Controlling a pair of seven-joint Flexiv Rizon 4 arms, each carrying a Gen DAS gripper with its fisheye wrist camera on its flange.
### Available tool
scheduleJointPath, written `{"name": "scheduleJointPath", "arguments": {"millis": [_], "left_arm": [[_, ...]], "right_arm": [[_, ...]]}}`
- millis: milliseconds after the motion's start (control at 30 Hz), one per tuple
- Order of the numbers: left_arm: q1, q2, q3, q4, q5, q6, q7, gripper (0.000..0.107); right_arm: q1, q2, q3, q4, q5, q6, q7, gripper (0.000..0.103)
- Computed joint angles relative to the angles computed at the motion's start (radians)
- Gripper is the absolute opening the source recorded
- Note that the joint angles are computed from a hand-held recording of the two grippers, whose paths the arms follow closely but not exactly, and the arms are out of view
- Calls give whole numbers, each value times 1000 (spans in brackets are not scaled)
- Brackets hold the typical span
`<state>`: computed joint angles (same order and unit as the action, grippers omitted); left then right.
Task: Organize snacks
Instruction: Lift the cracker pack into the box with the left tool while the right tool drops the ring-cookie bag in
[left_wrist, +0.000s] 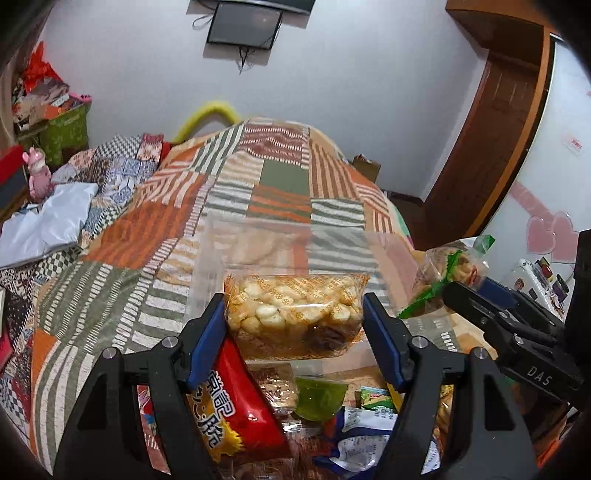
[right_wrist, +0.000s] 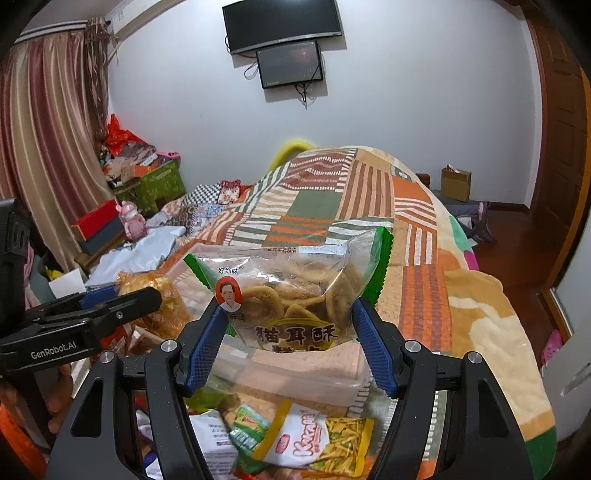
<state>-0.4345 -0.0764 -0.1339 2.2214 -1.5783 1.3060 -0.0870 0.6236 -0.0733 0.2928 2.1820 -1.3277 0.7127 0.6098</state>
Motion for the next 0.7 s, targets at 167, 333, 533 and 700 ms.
{"name": "scheduleJointPath", "arguments": {"millis": [167,333,533,700], "left_arm": [[-8,-17,-7,-9,-5,29,8,73],[0,-42,-8,-22,50,40,-35,74],[19,-56,-9,-24,66,22,-65,74],[19,-42,-10,-15,43,21,-30,74]], "right_arm": [[-4,-13,-6,-8,23,16,-33,66],[-11,-24,-15,-13,49,43,-68,66],[-14,-41,-25,-27,73,57,-115,64],[-9,-52,-27,-34,96,60,-143,64]]}}
